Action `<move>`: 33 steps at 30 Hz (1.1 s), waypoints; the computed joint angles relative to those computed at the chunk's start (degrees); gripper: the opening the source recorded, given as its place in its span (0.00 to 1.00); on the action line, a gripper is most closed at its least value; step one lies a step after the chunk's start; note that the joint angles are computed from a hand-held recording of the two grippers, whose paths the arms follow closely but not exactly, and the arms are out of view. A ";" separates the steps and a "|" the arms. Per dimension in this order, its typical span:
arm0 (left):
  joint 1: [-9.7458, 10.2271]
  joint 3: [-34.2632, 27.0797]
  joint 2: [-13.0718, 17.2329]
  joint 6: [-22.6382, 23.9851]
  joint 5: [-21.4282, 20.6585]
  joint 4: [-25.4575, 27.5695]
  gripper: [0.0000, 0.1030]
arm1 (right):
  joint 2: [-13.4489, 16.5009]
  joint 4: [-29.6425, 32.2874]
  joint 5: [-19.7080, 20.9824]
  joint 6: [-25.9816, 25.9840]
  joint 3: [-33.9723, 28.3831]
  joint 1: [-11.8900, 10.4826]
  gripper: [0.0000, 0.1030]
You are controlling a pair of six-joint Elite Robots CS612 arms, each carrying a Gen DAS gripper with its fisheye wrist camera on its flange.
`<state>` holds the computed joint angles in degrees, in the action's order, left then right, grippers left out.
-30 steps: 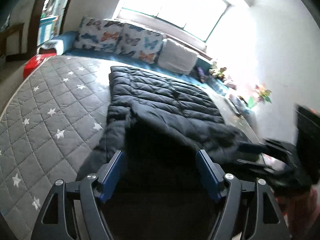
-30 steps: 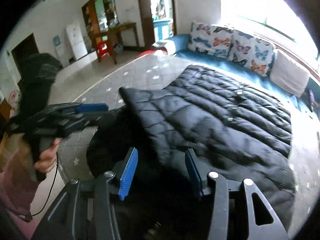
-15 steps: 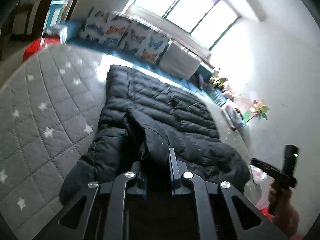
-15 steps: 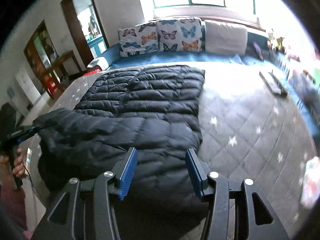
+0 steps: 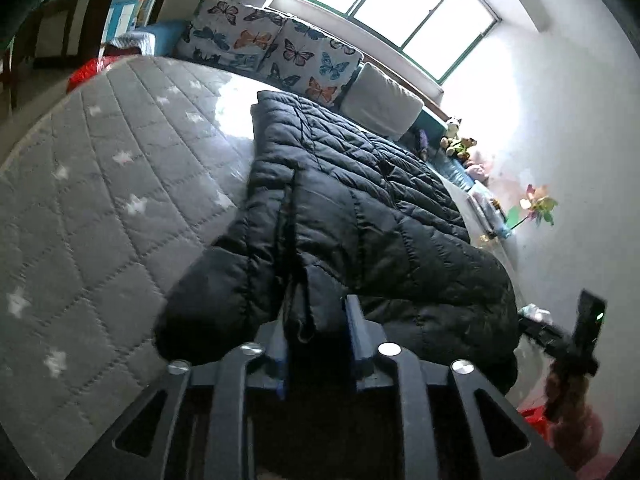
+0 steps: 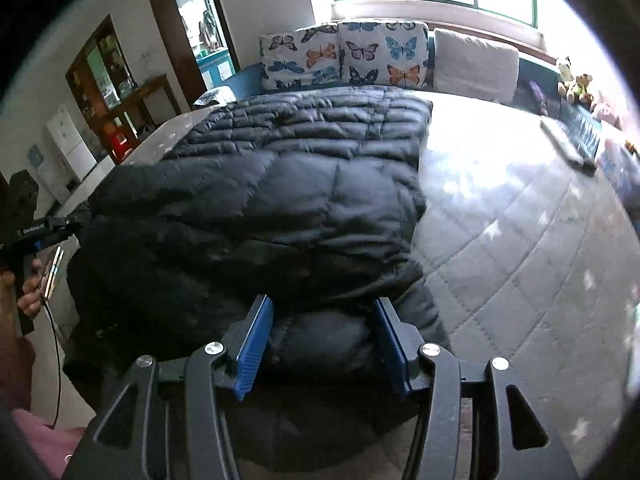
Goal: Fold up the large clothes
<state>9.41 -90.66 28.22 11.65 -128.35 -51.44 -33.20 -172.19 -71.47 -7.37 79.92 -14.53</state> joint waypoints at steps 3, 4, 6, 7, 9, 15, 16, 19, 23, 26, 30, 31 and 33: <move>0.05 -0.71 -0.52 0.29 2.79 -3.16 0.54 | -0.37 -2.01 -0.52 -0.45 -0.30 0.09 0.66; 0.06 -1.54 -0.46 -0.21 4.00 -5.48 0.68 | -0.22 -2.70 -0.84 -0.60 -0.88 0.30 0.70; 0.10 -2.30 -0.71 -0.90 4.53 -8.77 0.76 | 0.60 -2.50 -1.82 -1.49 -2.60 0.70 0.71; 0.15 -2.26 -1.10 -0.60 3.91 -9.89 0.76 | 1.13 -2.31 -2.40 -1.62 -3.58 0.91 0.71; -0.14 -2.19 -1.80 0.17 2.00 -10.78 0.78 | 2.49 -0.62 -2.19 -0.95 -6.21 1.22 0.71; -3.98 -0.63 -2.79 8.48 -1.40 -5.96 0.78 | 5.27 3.13 -0.72 2.95 -10.83 1.65 0.71; -4.93 -0.54 -2.60 9.75 0.01 -6.07 0.78 | 5.56 3.14 -0.52 3.69 -11.18 1.69 0.71; -7.14 0.90 -2.30 12.02 3.76 -5.78 0.78 | 6.13 3.59 -0.72 4.92 -11.88 1.90 0.76; -7.77 2.55 -1.19 11.19 6.67 -5.34 0.77 | 6.56 4.59 -2.15 3.31 -12.07 2.28 0.79; -6.84 2.24 0.68 11.39 5.42 -7.34 0.77 | 7.28 3.91 -3.48 2.21 -12.40 2.63 0.80; -7.25 1.26 2.29 11.07 7.47 -9.04 0.77 | 7.67 3.66 -5.82 0.74 -12.61 3.22 0.80; -7.48 1.15 2.43 11.22 8.30 -9.49 0.77 | 7.62 3.72 -6.88 -0.30 -12.53 3.45 0.80; -7.63 0.57 2.65 11.50 9.18 -9.50 0.77 | 7.45 4.21 -7.93 -1.19 -12.54 3.68 0.80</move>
